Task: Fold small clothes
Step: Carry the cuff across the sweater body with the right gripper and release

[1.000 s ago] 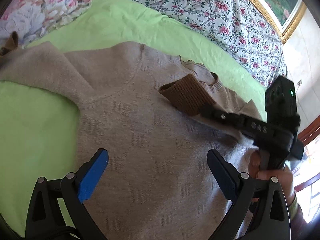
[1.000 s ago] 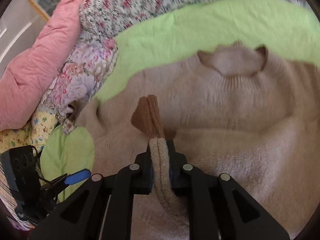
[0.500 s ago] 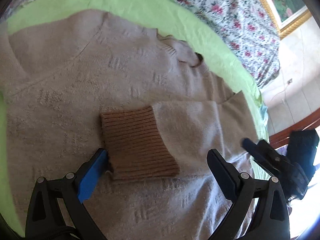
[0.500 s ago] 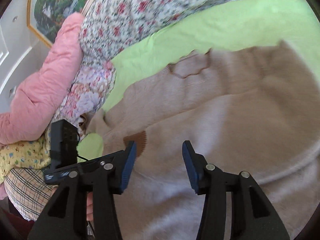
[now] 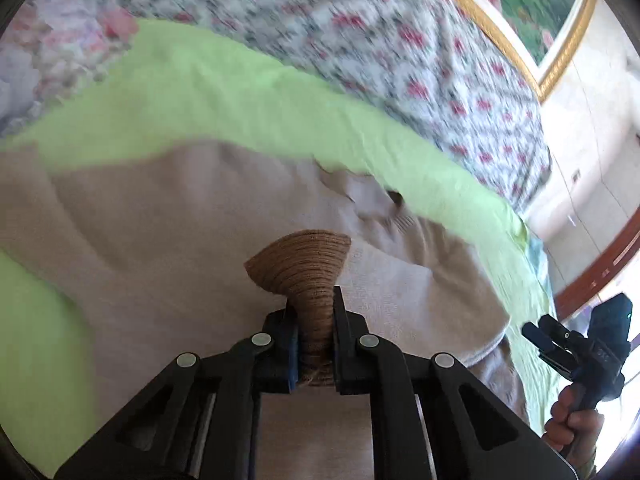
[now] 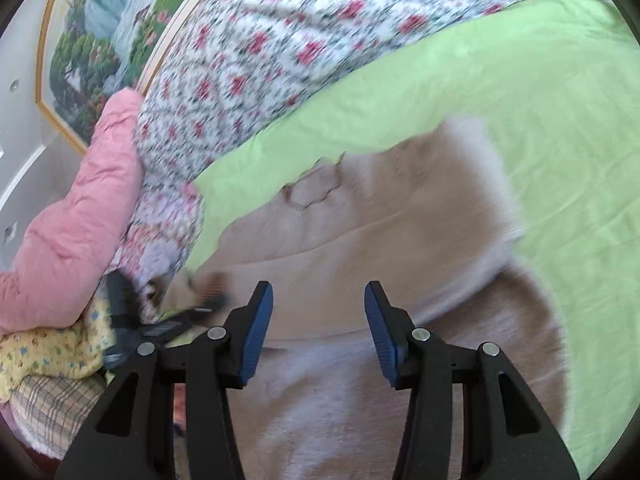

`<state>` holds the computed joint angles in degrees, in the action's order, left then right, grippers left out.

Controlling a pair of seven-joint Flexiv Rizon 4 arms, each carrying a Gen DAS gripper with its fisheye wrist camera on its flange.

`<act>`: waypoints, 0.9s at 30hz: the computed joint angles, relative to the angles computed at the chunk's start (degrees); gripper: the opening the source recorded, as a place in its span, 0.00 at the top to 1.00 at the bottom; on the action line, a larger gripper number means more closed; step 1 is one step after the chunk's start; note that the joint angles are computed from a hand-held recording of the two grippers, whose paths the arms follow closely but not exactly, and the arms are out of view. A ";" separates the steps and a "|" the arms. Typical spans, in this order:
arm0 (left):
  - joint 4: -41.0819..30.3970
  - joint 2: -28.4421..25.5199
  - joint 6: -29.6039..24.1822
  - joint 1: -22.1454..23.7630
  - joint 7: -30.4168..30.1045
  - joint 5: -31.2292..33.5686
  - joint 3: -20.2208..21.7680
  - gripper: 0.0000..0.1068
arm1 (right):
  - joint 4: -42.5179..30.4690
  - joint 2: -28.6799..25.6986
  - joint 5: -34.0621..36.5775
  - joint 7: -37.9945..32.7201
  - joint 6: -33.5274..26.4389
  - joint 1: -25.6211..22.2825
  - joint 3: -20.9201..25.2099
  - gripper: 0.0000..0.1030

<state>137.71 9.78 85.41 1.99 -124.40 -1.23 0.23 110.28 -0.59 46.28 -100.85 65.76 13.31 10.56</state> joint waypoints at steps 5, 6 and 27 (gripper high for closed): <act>2.18 -0.24 -1.93 1.11 1.03 -1.07 1.70 0.90 | 0.48 -3.39 -9.18 8.94 3.81 -0.48 -0.82 0.51; 2.60 -0.88 -0.98 0.59 1.58 -2.26 2.19 0.90 | 0.51 -4.16 -11.85 11.08 4.77 -0.46 -0.87 0.51; -4.23 -2.22 -1.45 7.04 -7.86 16.35 -2.58 0.89 | -7.54 -17.25 -37.50 22.11 3.23 -4.68 -0.82 0.92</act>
